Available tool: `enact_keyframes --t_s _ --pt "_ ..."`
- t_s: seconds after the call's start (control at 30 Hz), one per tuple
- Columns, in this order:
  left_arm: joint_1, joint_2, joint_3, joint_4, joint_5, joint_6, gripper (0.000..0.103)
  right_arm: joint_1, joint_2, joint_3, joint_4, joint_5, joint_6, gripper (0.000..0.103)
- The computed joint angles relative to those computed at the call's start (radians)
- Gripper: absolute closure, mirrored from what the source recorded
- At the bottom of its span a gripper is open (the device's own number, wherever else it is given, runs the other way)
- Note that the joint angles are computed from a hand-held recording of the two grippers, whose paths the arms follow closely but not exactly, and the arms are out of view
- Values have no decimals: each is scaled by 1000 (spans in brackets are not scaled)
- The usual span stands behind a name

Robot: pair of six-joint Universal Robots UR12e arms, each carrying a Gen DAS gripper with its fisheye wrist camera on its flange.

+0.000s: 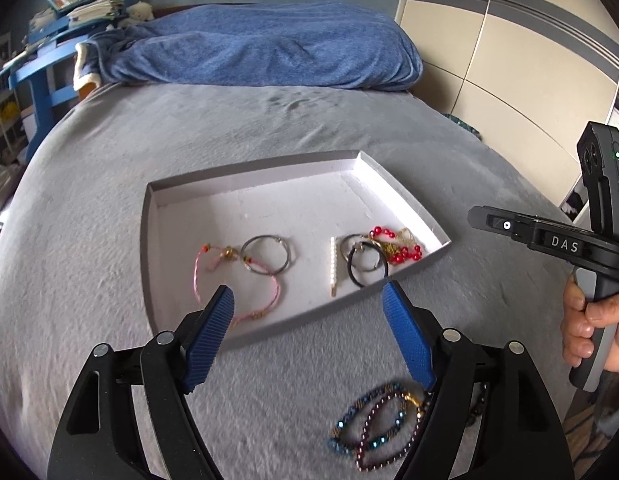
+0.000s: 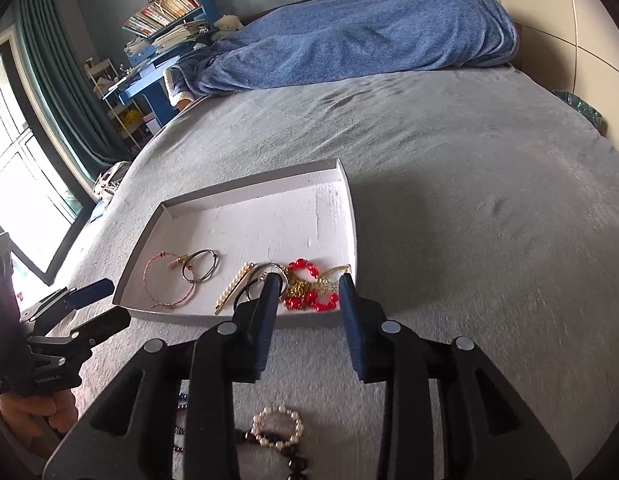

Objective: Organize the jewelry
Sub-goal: 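Move both open tools back over the remaining bracelets beside the tray, then grasp the garnet bracelet with the left tool while the right tool grasps the pearl-ring clip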

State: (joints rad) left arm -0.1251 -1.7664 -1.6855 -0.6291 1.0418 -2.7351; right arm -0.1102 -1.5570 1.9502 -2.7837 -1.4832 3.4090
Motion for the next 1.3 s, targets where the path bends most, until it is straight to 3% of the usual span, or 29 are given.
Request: enact_keyframes --t_s 0.23,0.53,0.67,0.77,1.17,1.3 --pt "12 27 -38 -9 7 24 25 4 -29 29 8 2 11 69" --pt "17 65 -100 -47 39 125 25 10 -54 63 44 -1 -7 64" --pt "24 78 -122 -33 51 130 25 14 -59 75 47 5 -1 57" --pt "34 88 -135 -41 44 123 25 23 -57 82 46 6 -3 55" --pt "40 127 -199 -83 14 240 26 56 -29 77 83 16 -48 54" --pt "33 121 -194 -123 23 263 41 56 -22 78 97 12 -50 54"
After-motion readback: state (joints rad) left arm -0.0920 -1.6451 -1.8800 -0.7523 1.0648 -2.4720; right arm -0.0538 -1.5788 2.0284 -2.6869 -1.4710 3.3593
